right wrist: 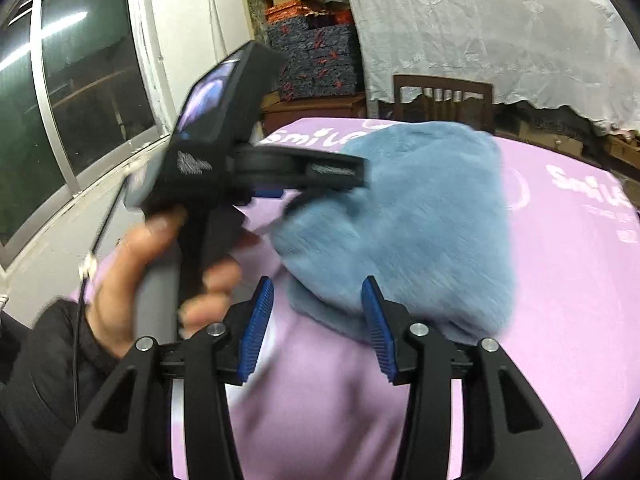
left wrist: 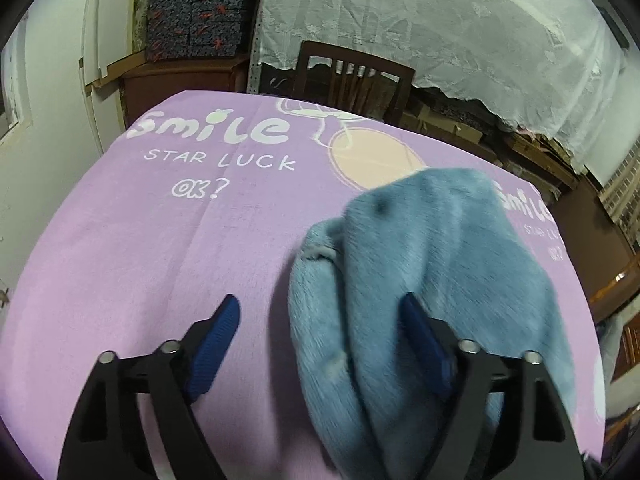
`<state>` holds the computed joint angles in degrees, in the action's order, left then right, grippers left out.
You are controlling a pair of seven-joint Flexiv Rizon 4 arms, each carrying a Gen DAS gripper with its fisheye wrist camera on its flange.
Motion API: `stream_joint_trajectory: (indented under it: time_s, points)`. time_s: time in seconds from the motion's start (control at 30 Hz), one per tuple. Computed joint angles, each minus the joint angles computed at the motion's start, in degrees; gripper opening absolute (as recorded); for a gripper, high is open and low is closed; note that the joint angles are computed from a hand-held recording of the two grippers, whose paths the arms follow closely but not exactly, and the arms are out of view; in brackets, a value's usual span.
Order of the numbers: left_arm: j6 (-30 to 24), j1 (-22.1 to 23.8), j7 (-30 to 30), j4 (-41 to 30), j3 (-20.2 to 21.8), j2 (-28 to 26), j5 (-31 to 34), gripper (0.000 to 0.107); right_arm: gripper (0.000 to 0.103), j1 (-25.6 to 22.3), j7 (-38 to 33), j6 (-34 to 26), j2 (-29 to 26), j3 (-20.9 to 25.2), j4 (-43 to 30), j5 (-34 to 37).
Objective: Fold large clothes
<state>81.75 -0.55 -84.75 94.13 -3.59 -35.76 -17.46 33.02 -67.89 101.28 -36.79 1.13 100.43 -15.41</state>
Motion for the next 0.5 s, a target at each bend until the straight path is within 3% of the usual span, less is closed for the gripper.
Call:
stream_joint_trajectory:
  time_s: [0.07, 0.2, 0.23, 0.3, 0.4, 0.43, 0.5]
  points:
    - [2.6, 0.3, 1.3, 4.5, -0.5, 3.4, 0.8, 0.079, 0.045, 4.0, 0.1, 2.6, 2.5, -5.4, 4.0, 2.2]
    - [2.9, 0.6, 1.7, 9.7, 0.4, 8.7, 1.2, 0.078, 0.045, 5.7, -0.3, 3.9, 5.7, -7.8, 7.7, 5.8]
    - [2.5, 1.4, 2.0, 10.5, -0.1, 10.0, 0.5, 0.078, 0.043, 7.3, -0.5, 2.2, 6.8, -9.9, 8.3, 6.4]
    - [0.7, 0.1, 0.8, 9.9, 2.3, 11.3, 1.2, 0.078, 0.024, 9.6, 0.2, 0.5, 8.0, -12.9, 8.7, 7.2]
    - [-4.8, -5.8, -5.7, 4.3, 11.8, 11.4, 8.9, 0.078, 0.016, 7.2, 2.1, -2.9, 9.4, -11.3, 7.5, 5.8]
    - [-6.2, -6.1, -7.3, 2.8, 12.7, 11.6, 10.9, 0.078, 0.016, 4.8, 2.8, -4.6, 9.4, -9.3, 5.8, 5.0]
    - [-6.9, -3.3, -6.2, 2.6, 9.4, 12.5, 9.1, 0.078, 0.015, 0.4, 3.7, -6.4, 9.0, -4.9, 3.0, 4.1]
